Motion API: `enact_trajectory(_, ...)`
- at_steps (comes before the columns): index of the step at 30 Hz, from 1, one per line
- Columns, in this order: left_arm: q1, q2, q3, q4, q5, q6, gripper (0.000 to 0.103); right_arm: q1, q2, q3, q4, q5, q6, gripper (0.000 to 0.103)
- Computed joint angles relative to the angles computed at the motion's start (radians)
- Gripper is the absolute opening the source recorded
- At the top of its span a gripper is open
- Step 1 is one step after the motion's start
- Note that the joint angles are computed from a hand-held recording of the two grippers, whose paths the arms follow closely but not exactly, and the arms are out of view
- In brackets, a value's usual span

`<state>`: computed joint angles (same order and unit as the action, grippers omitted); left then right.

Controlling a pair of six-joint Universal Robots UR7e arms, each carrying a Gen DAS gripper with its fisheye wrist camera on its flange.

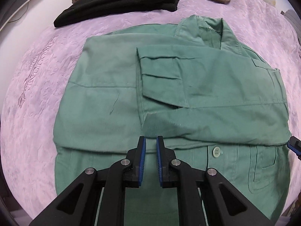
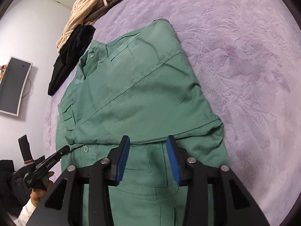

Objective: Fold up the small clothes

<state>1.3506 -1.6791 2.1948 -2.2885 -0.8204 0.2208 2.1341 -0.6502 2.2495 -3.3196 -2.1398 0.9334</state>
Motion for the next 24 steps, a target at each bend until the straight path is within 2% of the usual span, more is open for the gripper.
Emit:
enact_trajectory(1, 0.000, -0.009, 0.005, 0.003, 0.003, 0.001, 0.031, 0.007, -0.001, -0.008, 0.019, 0.000, 0.007, 0.054)
enact_trajectory(2, -0.005, -0.018, 0.008, 0.020, 0.012, -0.011, 0.057, 0.013, -0.004, -0.012, 0.037, 0.003, 0.013, 0.054)
enact_trajectory(3, -0.014, -0.028, 0.016, 0.025, 0.046, -0.036, 0.103, 0.017, -0.007, -0.016, 0.054, 0.006, 0.020, 0.054)
enact_trajectory(4, -0.028, -0.044, 0.035, -0.002, 0.066, -0.039, 0.102, 0.021, -0.008, -0.020, 0.065, 0.010, 0.025, 0.055)
enact_trajectory(8, -0.031, -0.078, 0.025, 0.061, 0.026, -0.068, 0.102, 0.035, -0.019, -0.025, 0.114, 0.017, 0.050, 0.062)
enact_trajectory(11, -0.033, -0.093, 0.026, 0.076, 0.030, -0.085, 0.102, 0.045, -0.030, -0.028, 0.155, 0.022, 0.063, 0.067)
enact_trajectory(13, -0.031, -0.093, 0.022, 0.081, 0.034, -0.098, 0.102, 0.053, -0.037, -0.028, 0.168, 0.023, 0.061, 0.080)
enact_trajectory(18, -0.027, -0.115, 0.021, 0.117, 0.054, -0.125, 0.102, 0.065, -0.043, -0.026, 0.179, 0.039, 0.061, 0.083)
enact_trajectory(20, -0.027, -0.122, 0.022, 0.125, 0.063, -0.129, 0.102, 0.077, -0.038, -0.027, 0.165, 0.024, 0.054, 0.090)
enact_trajectory(22, -0.027, -0.128, 0.022, 0.133, 0.067, -0.136, 0.102, 0.093, -0.031, -0.031, 0.144, 0.003, 0.024, 0.103)
enact_trajectory(24, -0.024, -0.132, 0.020, 0.145, 0.068, -0.144, 0.102, 0.099, -0.029, -0.039, 0.148, 0.006, -0.002, 0.103)
